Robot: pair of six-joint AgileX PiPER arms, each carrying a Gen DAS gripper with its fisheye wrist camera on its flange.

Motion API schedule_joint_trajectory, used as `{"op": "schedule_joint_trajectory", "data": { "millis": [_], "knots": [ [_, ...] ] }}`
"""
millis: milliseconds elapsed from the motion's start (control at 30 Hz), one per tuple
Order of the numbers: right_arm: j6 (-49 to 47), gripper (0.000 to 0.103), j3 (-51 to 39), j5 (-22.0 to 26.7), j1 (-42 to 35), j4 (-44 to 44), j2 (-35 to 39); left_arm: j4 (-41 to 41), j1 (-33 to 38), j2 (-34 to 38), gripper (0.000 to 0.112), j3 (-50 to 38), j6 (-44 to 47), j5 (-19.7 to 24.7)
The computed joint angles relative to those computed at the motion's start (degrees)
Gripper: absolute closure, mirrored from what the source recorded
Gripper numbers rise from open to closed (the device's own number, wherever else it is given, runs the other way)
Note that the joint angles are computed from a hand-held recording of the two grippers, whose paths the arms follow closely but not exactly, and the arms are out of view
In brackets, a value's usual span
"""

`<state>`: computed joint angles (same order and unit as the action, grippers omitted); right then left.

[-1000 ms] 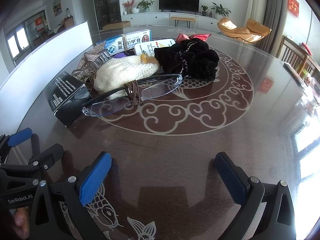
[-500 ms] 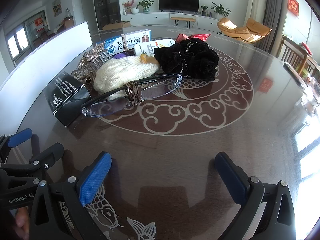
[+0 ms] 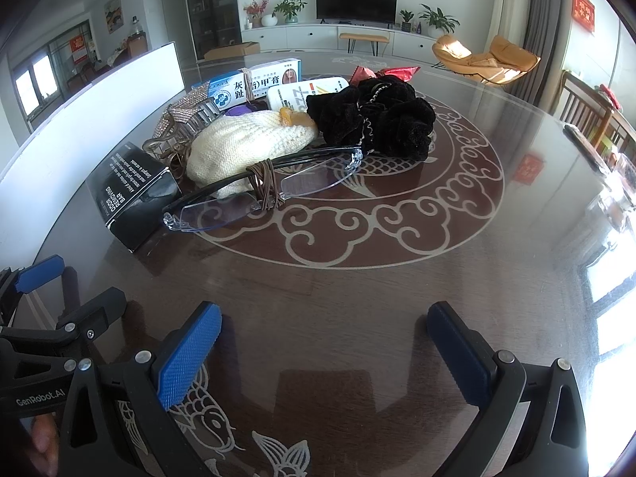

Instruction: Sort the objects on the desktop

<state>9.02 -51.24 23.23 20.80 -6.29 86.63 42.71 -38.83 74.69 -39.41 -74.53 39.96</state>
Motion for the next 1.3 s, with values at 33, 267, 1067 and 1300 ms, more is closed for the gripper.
{"op": "schedule_joint_trajectory", "data": {
  "millis": [33, 267, 1067, 1300],
  "knots": [
    [-0.9, 0.0, 0.1, -0.2, -0.2, 1.0, -0.1, 0.6, -0.3, -1.4, 0.009, 1.3, -1.1, 0.4],
    [-4.5, 0.0, 0.7, -1.2, -1.3, 5.2, -0.5, -13.6, 9.5, -3.2, 0.009, -2.6, 10.6, -3.3],
    [-10.7, 0.0, 2.2, -2.7, -2.7, 12.1, -1.6, -21.6, 17.9, 18.4, 0.009, -29.0, 8.1, 6.0],
    [-11.4, 0.0, 2.3, -2.9, -2.9, 12.9, -1.7, -19.2, 14.8, 20.8, 0.009, -28.1, 8.2, 9.1]
  ]
}}
